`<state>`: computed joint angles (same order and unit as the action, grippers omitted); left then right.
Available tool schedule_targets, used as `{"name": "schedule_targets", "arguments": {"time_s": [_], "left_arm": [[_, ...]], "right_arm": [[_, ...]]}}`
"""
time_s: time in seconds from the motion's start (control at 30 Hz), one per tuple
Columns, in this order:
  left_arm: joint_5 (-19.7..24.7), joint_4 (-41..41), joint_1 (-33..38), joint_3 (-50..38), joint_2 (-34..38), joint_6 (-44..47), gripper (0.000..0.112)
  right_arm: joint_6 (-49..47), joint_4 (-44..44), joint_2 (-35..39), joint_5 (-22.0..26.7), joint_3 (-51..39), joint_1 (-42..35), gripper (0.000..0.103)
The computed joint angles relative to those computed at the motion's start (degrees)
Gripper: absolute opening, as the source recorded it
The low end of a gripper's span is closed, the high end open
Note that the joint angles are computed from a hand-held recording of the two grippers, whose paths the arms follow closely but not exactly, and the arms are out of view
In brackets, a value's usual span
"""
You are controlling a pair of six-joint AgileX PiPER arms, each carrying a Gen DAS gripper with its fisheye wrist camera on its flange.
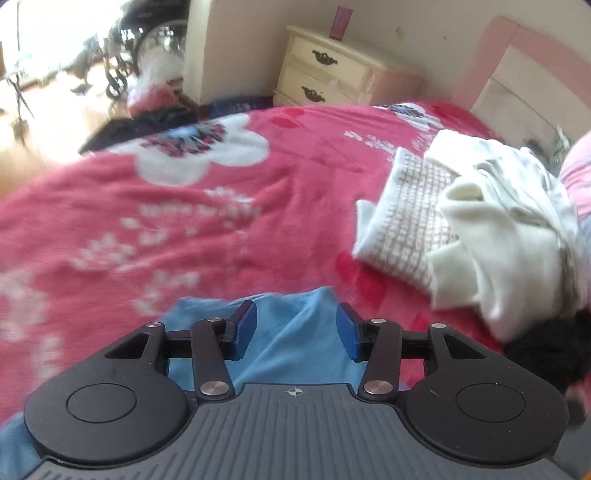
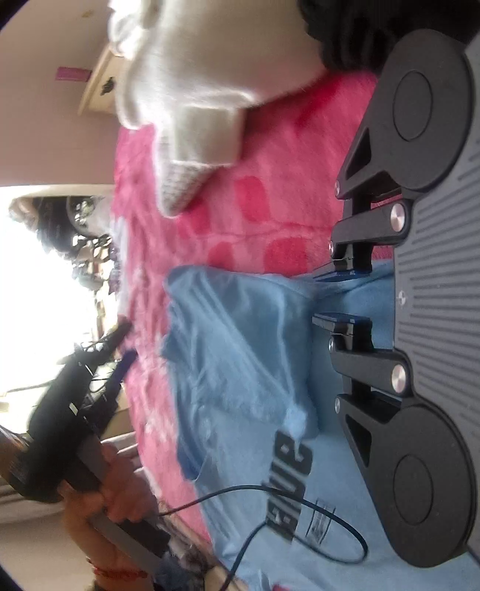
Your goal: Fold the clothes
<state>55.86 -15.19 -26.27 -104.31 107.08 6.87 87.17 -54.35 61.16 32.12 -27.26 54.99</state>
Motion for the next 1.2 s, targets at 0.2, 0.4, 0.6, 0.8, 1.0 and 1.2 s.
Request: {"name": "schedule_targets", "arguments": {"time_s": [0.2, 0.4, 0.6, 0.8, 1.0, 1.2], "left_arm": [[0.6, 2.9, 5.4, 5.3, -10.9, 4.4, 0.05], [-6.3, -6.9, 7.8, 24.2, -20.3, 13.9, 0.052], [-20.6, -11.8, 0.6, 42.5, -25.9, 22.8, 0.052], [-31.4, -4.1, -10.8, 48.5, -25.1, 24.2, 0.052], [-36.3, -2.3, -15.7, 51.3, -23.0, 26.2, 0.052], [-41.1, 2.9, -19.8, 53.8, -21.9, 22.2, 0.052]], "right_arm": [[-6.4, 3.3, -0.2, -4.3, -4.2, -4.4, 0.02], [-18.2, 5.0, 12.3, -3.9, -7.4, -3.3, 0.015], [-25.9, 7.8, 12.7, 3.2, -8.8, -1.0, 0.015], [-25.8, 4.1, 13.8, 13.8, -11.5, 6.8, 0.015], [-23.6, 0.3, 19.4, 18.5, -12.4, 9.7, 0.017], [-11.5, -1.6, 17.7, 17.8, -9.9, 6.5, 0.014]]}}
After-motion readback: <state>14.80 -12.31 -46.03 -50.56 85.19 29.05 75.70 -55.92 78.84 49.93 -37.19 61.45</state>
